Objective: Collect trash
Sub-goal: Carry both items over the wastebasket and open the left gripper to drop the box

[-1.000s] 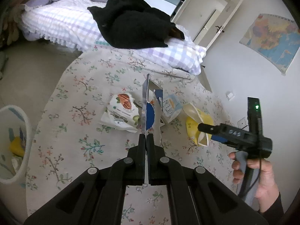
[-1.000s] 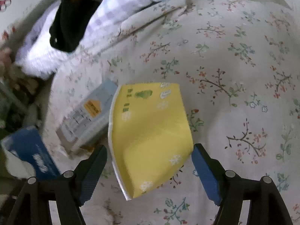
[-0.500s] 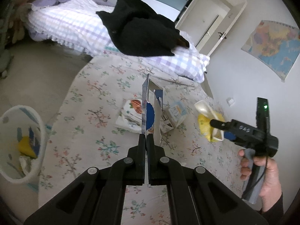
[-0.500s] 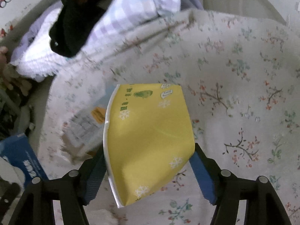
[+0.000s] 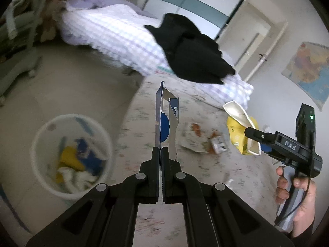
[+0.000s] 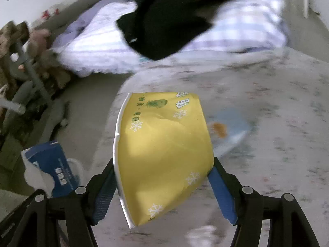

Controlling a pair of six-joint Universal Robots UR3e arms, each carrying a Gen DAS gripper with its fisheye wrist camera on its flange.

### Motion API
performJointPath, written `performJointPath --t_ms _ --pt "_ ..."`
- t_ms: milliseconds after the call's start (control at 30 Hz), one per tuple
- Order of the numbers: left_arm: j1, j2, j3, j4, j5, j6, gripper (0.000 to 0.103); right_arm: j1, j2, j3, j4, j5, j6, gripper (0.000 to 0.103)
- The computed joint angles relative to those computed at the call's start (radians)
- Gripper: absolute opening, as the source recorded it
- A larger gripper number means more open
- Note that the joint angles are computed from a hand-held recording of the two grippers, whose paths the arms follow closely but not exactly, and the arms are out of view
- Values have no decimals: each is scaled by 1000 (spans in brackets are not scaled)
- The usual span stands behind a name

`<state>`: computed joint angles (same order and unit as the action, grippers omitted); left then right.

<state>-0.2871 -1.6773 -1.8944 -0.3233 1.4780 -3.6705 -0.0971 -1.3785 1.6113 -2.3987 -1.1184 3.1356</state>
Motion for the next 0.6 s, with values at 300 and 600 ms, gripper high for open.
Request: performJointPath --t_ms 300,600 --pt "203 229 -249 -48 -45 84 1 243 168 -168 -21 -58 76 73" --pt "341 302 -309 -194 -59 156 18 378 326 -339 10 -79 117 73"
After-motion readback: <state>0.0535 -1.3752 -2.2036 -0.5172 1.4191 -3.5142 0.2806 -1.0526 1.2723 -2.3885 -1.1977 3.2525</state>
